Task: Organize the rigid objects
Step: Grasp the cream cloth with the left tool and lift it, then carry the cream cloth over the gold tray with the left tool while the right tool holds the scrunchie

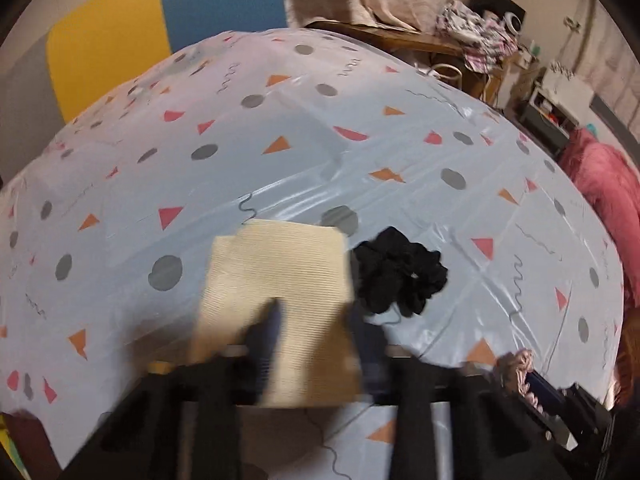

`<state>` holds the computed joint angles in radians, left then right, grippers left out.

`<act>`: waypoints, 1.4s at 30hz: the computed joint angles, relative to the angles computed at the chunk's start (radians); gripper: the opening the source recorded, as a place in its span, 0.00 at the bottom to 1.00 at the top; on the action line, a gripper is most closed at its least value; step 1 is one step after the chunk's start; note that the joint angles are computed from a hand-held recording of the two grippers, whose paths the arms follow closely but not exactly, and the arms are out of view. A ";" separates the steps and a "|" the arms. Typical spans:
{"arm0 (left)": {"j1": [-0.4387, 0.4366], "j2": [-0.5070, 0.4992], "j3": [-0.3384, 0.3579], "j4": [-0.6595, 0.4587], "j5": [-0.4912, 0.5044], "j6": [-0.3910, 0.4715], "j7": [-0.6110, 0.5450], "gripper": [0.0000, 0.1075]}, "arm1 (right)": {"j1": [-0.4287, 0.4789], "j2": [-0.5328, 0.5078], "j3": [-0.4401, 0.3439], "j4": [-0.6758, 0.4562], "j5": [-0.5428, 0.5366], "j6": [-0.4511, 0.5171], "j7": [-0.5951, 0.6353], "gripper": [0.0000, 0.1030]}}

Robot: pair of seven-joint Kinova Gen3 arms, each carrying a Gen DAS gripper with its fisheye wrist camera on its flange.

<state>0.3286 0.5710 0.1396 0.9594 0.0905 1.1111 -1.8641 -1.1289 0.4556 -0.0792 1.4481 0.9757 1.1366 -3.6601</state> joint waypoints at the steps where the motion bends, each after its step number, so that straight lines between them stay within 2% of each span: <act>1: 0.008 -0.010 -0.003 0.012 -0.010 -0.009 -0.002 0.16 | 0.000 0.001 0.000 -0.001 -0.001 0.002 0.000 0.27; 3: 0.003 -0.027 0.004 0.039 -0.002 -0.025 -0.012 0.10 | 0.000 0.001 0.000 -0.002 -0.001 0.002 0.002 0.27; 12: -0.092 -0.078 0.027 0.119 0.115 -0.038 -0.022 0.09 | 0.001 0.005 0.001 -0.006 -0.004 0.007 0.006 0.26; 18: -0.107 -0.093 0.034 0.142 0.131 -0.043 -0.051 0.10 | -0.001 0.006 0.002 -0.009 -0.006 0.011 0.009 0.26; 19: -0.103 -0.095 0.033 0.140 0.130 -0.047 -0.052 0.14 | -0.001 0.006 0.002 -0.009 -0.006 0.011 0.009 0.26; 20: -0.087 -0.095 0.025 0.133 0.117 -0.049 -0.037 0.29 | -0.001 0.006 0.003 -0.009 -0.005 0.011 0.008 0.26; 21: -0.072 -0.093 0.017 0.125 0.102 -0.053 -0.020 0.39 | -0.001 0.006 0.003 -0.008 -0.005 0.010 0.008 0.26; 23: -0.049 -0.090 0.008 0.115 0.078 -0.077 0.003 0.41 | -0.001 0.005 0.003 -0.006 -0.004 0.008 0.005 0.26; 25: -0.016 -0.058 -0.007 0.060 0.036 -0.049 0.041 0.51 | -0.002 0.002 0.003 -0.001 -0.001 0.005 -0.002 0.26; 27: 0.027 -0.028 -0.031 0.019 -0.029 -0.035 0.075 0.68 | -0.003 0.000 0.003 0.004 0.004 0.001 -0.011 0.26; 29: 0.057 -0.021 -0.046 0.029 -0.086 -0.076 0.081 0.77 | -0.003 -0.004 0.002 0.012 0.009 -0.005 -0.023 0.26; 31: 0.084 -0.016 -0.057 0.047 -0.141 -0.127 0.074 0.78 | -0.003 -0.008 0.000 0.023 0.017 -0.012 -0.037 0.26; 33: 0.104 0.002 -0.071 0.035 -0.180 -0.131 0.078 0.78 | -0.001 -0.011 -0.002 0.030 0.022 -0.018 -0.047 0.26; 35: 0.076 0.030 -0.042 -0.004 -0.166 -0.086 0.075 0.78 | 0.001 -0.012 -0.004 0.035 0.027 -0.022 -0.054 0.26; 37: 0.042 0.060 -0.025 -0.050 -0.110 -0.024 0.070 0.77 | 0.003 -0.014 -0.006 0.040 0.030 -0.026 -0.060 0.26; 38: 0.034 0.069 -0.021 -0.063 -0.096 -0.001 0.065 0.73 | 0.004 -0.014 -0.006 0.040 0.032 -0.027 -0.062 0.26; 40: -0.004 0.067 0.012 -0.054 -0.046 0.008 0.022 0.58 | 0.005 -0.014 -0.008 0.041 0.033 -0.028 -0.065 0.26; 42: 0.008 0.037 -0.009 -0.004 -0.046 -0.038 0.015 0.57 | 0.006 -0.014 -0.009 0.041 0.034 -0.027 -0.064 0.26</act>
<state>0.3363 0.6080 0.1311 0.9555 0.0447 1.0732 -1.8492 -1.1229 0.4418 -0.0882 1.4888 1.0092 1.1099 -3.7242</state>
